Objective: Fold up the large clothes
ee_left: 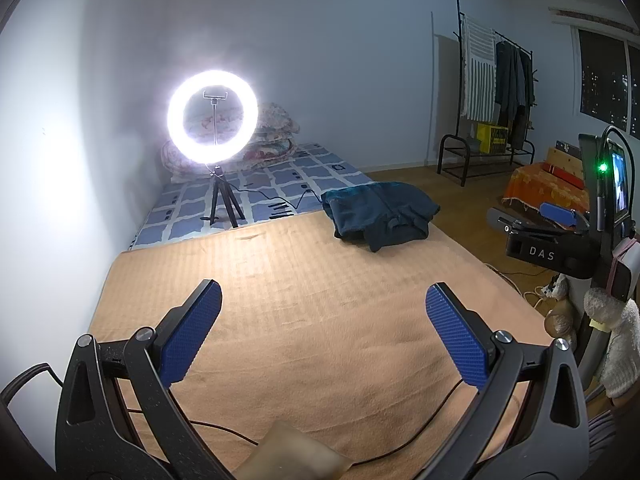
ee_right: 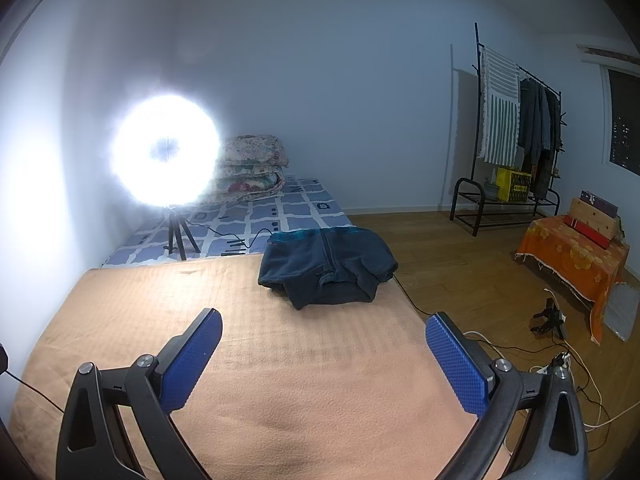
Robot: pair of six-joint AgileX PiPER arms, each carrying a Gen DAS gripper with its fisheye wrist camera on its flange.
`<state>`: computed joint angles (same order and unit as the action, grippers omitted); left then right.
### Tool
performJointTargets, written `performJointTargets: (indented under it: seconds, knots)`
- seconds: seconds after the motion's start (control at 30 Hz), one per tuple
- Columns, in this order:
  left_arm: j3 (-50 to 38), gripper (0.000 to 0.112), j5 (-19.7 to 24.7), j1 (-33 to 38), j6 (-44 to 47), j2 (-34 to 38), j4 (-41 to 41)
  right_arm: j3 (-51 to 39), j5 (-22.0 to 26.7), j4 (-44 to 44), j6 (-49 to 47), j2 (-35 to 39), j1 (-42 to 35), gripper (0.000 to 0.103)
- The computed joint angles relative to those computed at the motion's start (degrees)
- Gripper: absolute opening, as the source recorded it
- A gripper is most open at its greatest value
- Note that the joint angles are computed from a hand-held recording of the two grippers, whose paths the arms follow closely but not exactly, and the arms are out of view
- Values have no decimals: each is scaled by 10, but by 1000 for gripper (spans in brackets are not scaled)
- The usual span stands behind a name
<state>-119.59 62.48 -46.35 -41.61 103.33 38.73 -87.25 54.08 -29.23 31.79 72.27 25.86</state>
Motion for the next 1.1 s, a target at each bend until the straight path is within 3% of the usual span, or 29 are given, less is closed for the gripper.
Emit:
performJointTargets:
  seconds: [1.1]
  knots:
    - [16, 103, 1, 14, -4, 2, -17, 10, -3, 4, -5, -4, 0, 103]
